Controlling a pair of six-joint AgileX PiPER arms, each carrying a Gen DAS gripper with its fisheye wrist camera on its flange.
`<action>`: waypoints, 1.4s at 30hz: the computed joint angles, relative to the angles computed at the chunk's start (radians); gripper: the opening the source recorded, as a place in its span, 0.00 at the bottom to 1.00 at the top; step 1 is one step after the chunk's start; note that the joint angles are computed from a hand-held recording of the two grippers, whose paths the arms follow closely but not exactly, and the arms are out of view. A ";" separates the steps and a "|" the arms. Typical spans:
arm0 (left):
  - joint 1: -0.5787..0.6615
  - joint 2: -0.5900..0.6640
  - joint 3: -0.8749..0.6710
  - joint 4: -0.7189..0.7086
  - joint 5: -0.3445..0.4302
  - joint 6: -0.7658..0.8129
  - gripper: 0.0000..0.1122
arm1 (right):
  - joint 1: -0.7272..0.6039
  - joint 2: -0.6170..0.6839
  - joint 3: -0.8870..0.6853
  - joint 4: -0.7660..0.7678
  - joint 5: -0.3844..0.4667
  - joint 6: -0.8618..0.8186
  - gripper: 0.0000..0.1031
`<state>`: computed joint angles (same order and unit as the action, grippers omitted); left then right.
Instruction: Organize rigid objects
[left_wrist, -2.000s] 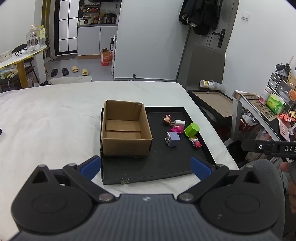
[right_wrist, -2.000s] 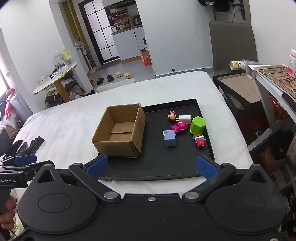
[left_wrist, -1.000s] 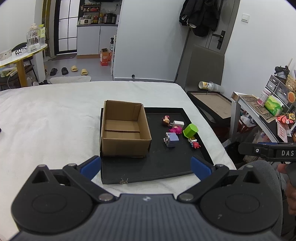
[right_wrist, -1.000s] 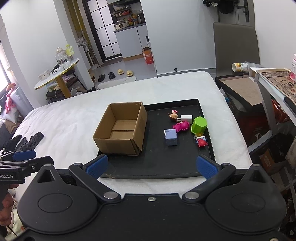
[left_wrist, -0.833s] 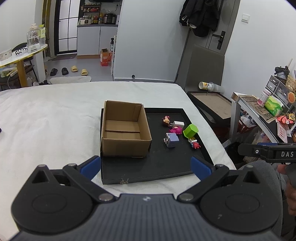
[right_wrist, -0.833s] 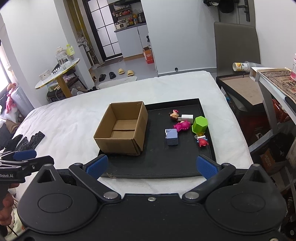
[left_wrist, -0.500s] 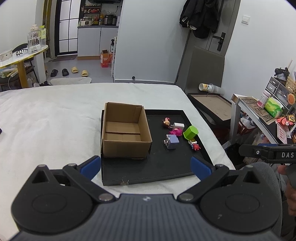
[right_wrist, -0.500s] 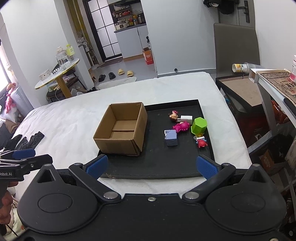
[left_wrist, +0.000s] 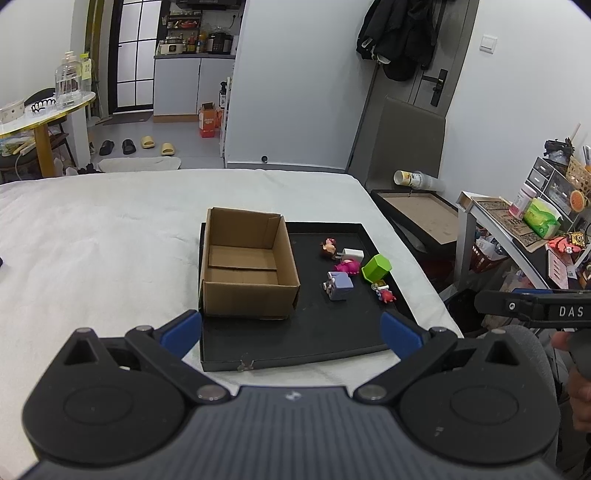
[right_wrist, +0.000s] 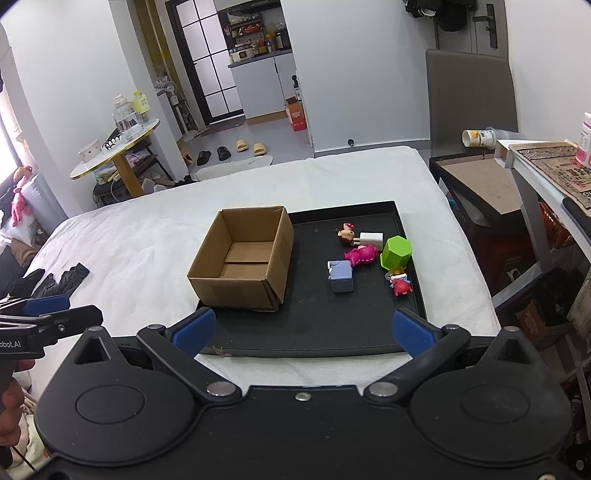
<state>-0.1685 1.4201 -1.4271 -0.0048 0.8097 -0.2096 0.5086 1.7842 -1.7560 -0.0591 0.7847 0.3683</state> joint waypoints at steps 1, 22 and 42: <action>-0.001 0.000 -0.001 0.001 0.001 -0.002 0.91 | 0.000 -0.002 -0.001 -0.003 0.003 0.000 1.00; 0.009 0.004 0.003 -0.005 -0.009 -0.009 0.91 | 0.001 0.002 -0.015 0.002 0.018 -0.012 1.00; 0.040 0.146 -0.057 -0.045 -0.034 0.029 0.91 | -0.068 0.105 -0.067 0.053 0.019 -0.054 1.00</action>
<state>-0.1281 1.5660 -1.4836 -0.0495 0.7754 -0.1802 0.4409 1.8894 -1.8229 -0.0061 0.8039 0.3144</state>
